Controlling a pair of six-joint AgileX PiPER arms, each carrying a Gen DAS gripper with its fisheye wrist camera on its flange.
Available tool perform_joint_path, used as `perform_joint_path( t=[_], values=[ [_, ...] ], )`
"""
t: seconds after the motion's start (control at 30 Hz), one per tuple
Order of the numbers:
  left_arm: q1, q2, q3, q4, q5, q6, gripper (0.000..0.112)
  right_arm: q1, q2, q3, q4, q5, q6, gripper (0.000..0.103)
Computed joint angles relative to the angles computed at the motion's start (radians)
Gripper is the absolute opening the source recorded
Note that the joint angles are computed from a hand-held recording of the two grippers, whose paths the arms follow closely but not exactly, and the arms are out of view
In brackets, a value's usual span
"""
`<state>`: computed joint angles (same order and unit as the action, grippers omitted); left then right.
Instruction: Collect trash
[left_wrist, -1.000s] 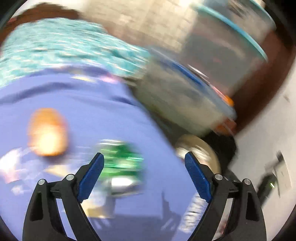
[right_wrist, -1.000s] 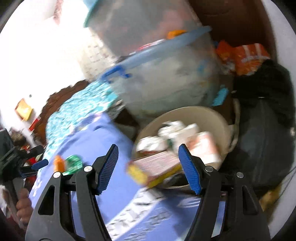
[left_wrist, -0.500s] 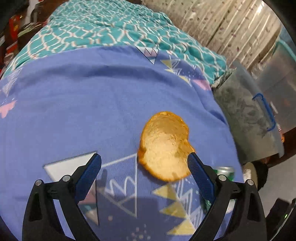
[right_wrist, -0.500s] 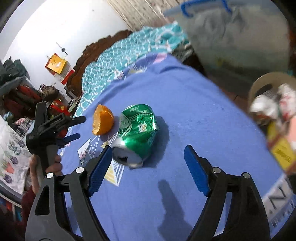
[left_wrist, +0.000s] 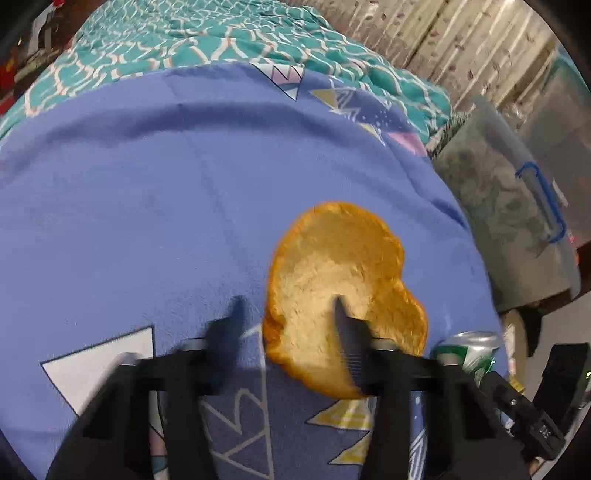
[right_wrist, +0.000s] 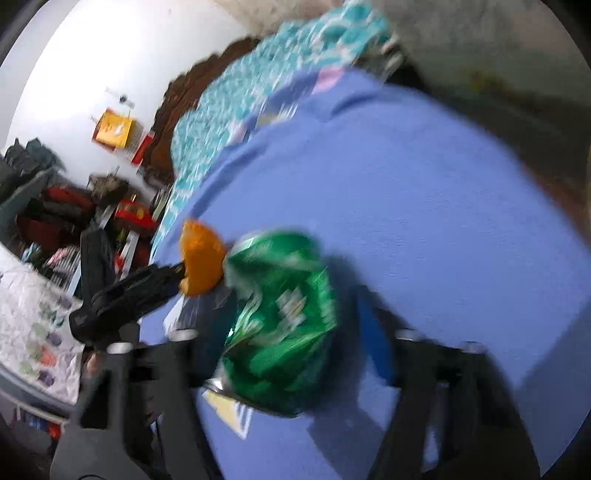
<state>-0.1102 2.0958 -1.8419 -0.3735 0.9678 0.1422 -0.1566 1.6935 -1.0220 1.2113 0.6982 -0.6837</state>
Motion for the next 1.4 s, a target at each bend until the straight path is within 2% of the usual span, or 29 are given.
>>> perform_joint_path(
  t=[0.07, 0.13, 0.27, 0.43, 0.57, 0.73, 0.87, 0.93, 1.0, 1.03, 1.13, 1.2, 1.33, 1.4],
  values=[
    [-0.004, -0.04, 0.062, 0.0, -0.019, 0.005, 0.014, 0.015, -0.005, 0.004, -0.003, 0.022, 0.012, 0.038],
    [0.01, -0.084, 0.126, -0.035, -0.021, 0.032, 0.012, 0.046, -0.047, 0.041, 0.005, 0.006, 0.017, 0.032],
    [0.07, -0.247, 0.364, -0.126, -0.038, 0.127, 0.012, 0.09, -0.148, 0.149, 0.055, -0.009, 0.003, 0.026],
    [0.177, -0.46, 0.646, -0.18, -0.041, 0.269, 0.012, 0.119, -0.352, 0.38, 0.15, -0.016, -0.029, 0.024],
    [0.294, -0.636, 0.832, -0.211, 0.011, 0.398, 0.012, 0.088, -0.539, 0.544, 0.143, 0.012, 0.027, 0.023],
    [0.404, -0.765, 0.955, -0.247, 0.101, 0.516, 0.012, -0.017, -0.743, 0.68, 0.073, 0.113, 0.15, 0.022],
    [0.454, -0.839, 1.02, -0.249, 0.129, 0.558, 0.012, -0.085, -0.88, 0.732, -0.005, 0.198, 0.254, 0.022],
    [0.463, -0.853, 1.037, -0.247, 0.13, 0.564, 0.012, -0.114, -0.916, 0.753, -0.011, 0.243, 0.261, 0.023],
    [0.468, -0.864, 1.047, -0.244, 0.13, 0.565, 0.013, -0.093, -0.916, 0.767, -0.001, 0.236, 0.262, 0.025],
    [0.467, -0.871, 1.049, -0.24, 0.129, 0.56, 0.015, -0.079, -0.92, 0.774, 0.002, 0.224, 0.271, 0.025],
    [0.455, -0.9, 1.055, -0.22, 0.107, 0.535, 0.042, -0.056, -0.924, 0.777, 0.003, 0.209, 0.285, 0.025],
    [0.455, -0.924, 1.058, -0.21, 0.093, 0.528, 0.054, -0.069, -0.94, 0.785, -0.009, 0.22, 0.285, 0.027],
    [0.455, -0.928, 1.048, -0.215, 0.1, 0.527, 0.057, -0.042, -0.941, 0.781, 0.013, 0.203, 0.28, 0.034],
    [0.446, -0.922, 1.041, -0.214, 0.099, 0.521, 0.058, -0.046, -0.945, 0.779, 0.021, 0.212, 0.268, 0.042]
  ],
)
